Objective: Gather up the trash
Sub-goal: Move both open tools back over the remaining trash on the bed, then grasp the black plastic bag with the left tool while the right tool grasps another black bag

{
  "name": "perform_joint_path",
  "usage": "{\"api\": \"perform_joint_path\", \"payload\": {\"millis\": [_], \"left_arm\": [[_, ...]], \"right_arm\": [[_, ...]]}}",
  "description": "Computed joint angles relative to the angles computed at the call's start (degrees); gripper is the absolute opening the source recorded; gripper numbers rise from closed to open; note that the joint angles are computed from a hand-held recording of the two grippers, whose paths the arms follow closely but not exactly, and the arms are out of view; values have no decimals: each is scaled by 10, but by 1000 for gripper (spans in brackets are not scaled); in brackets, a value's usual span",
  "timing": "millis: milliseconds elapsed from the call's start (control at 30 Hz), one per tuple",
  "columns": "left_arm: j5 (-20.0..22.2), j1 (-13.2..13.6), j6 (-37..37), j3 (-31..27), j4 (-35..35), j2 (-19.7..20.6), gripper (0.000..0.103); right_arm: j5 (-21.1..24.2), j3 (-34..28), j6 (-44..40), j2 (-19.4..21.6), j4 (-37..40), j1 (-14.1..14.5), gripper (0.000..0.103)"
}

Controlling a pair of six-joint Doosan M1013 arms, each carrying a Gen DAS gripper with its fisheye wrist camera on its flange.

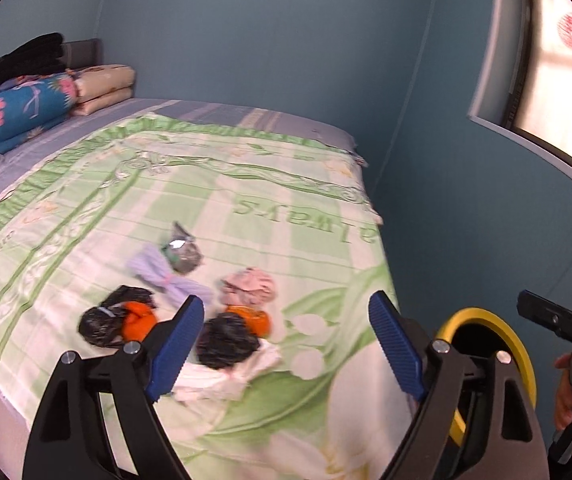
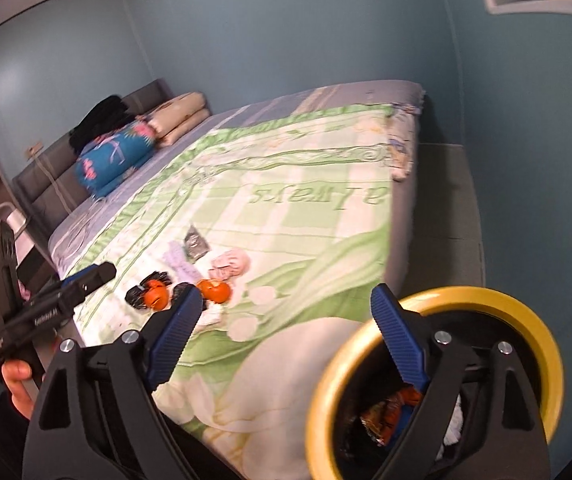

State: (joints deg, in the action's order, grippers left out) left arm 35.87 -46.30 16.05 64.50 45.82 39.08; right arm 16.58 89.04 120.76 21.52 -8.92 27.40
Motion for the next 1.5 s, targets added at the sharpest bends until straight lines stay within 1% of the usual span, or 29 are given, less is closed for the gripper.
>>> {"api": "perform_joint_path", "payload": {"millis": [100,167,267,367,500,700,933,1067,1167,1267,1400,1500], "left_arm": [[12,10,-34,21,16,-10,81],[19,17,-49,34,19,-16,81],[31,24,-64,47,24,-20,81],[35,32,-75,62,19,-24,81],[41,41,-84,75,10,-23,81],[42,55,-80,85,-17,-15,81],[49,71,-76,91,-45,-4,81],[57,84,-80,94,-59,1,81],[58,94,-78,94,-72,5,81],[56,102,-74,92,-79,9,81],[42,114,-66,90,-95,13,81],[35,120,-51,85,-114,20,80]], "right_arm": [[14,-25,-31,19,17,9,85],[22,-43,-72,33,53,13,85],[27,-62,-112,51,84,17,85],[36,-86,-133,72,95,24,86],[60,-122,-201,102,152,29,86],[108,-177,-227,146,162,37,88],[148,-232,-231,192,164,44,90],[179,-265,-251,217,179,46,90],[194,-287,-255,234,174,49,89],[208,-309,-260,249,170,53,89],[222,-334,-250,266,151,58,89],[233,-351,-250,276,152,59,89]]}}
